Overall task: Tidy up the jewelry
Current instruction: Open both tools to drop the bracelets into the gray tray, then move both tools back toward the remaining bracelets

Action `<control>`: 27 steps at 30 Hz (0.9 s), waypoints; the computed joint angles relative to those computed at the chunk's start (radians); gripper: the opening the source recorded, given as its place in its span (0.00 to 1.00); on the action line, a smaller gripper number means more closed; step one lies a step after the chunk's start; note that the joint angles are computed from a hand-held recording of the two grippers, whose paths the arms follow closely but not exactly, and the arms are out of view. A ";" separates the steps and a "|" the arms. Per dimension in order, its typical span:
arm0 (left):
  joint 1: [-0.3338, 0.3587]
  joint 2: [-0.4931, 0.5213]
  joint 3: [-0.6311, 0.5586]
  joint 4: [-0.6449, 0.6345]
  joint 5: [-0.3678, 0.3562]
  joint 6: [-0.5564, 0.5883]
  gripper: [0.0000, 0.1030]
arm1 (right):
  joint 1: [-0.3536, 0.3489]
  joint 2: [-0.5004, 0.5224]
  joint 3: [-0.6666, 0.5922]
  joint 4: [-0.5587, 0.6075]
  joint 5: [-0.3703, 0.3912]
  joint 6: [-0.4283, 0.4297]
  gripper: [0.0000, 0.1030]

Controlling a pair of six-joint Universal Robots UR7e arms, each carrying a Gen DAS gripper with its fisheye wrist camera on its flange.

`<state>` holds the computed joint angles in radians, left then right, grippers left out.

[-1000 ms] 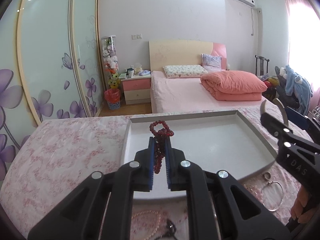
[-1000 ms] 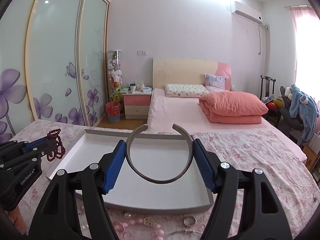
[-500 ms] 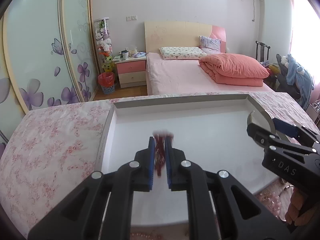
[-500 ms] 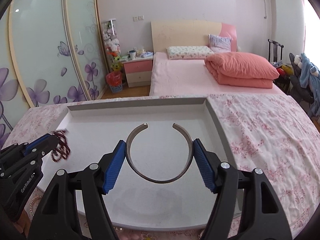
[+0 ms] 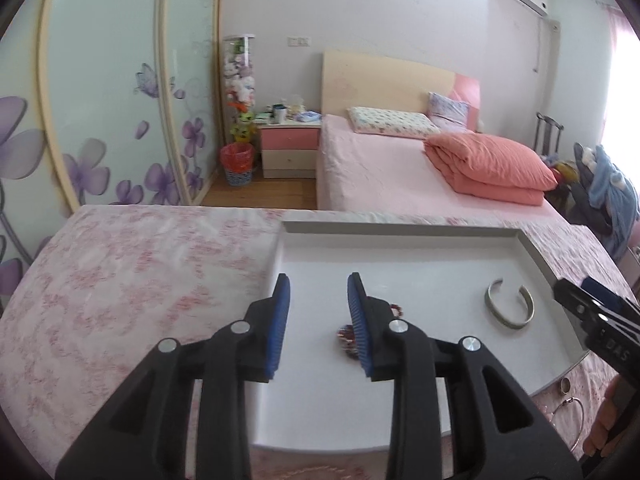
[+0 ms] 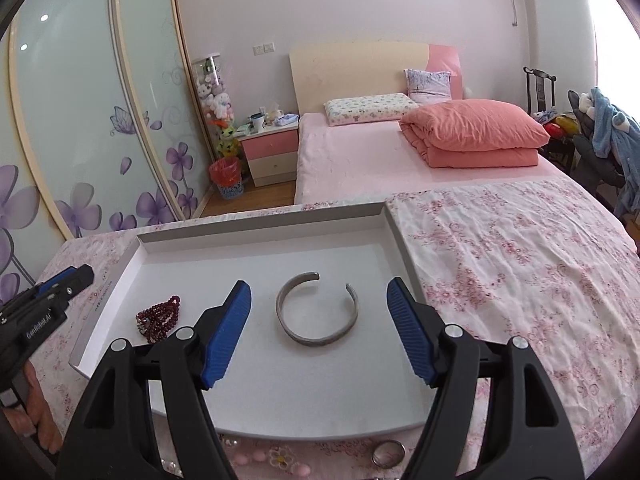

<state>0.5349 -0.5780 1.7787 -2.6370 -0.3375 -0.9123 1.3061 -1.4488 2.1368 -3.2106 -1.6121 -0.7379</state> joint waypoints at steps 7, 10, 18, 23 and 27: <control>-0.060 -0.094 0.090 0.212 0.021 -0.228 0.36 | -0.032 -0.096 0.072 0.017 0.035 -0.028 0.69; -0.094 -0.135 0.136 0.311 0.010 -0.326 0.38 | -0.055 -0.140 0.100 0.035 0.046 -0.046 0.69; -0.184 -0.210 0.257 0.449 -0.071 -0.503 0.51 | -0.146 -0.252 0.187 0.106 0.009 -0.137 0.69; -0.211 -0.223 0.308 0.441 -0.136 -0.528 0.60 | -0.183 -0.266 0.205 0.161 -0.042 -0.175 0.75; -0.219 -0.228 0.327 0.439 -0.165 -0.543 0.64 | -0.173 -0.239 0.212 0.153 -0.108 -0.193 0.78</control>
<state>0.3160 -0.8060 2.1061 -2.1984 -0.5020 -1.4551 1.1326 -1.6873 2.3484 -3.0581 -1.7196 -0.9309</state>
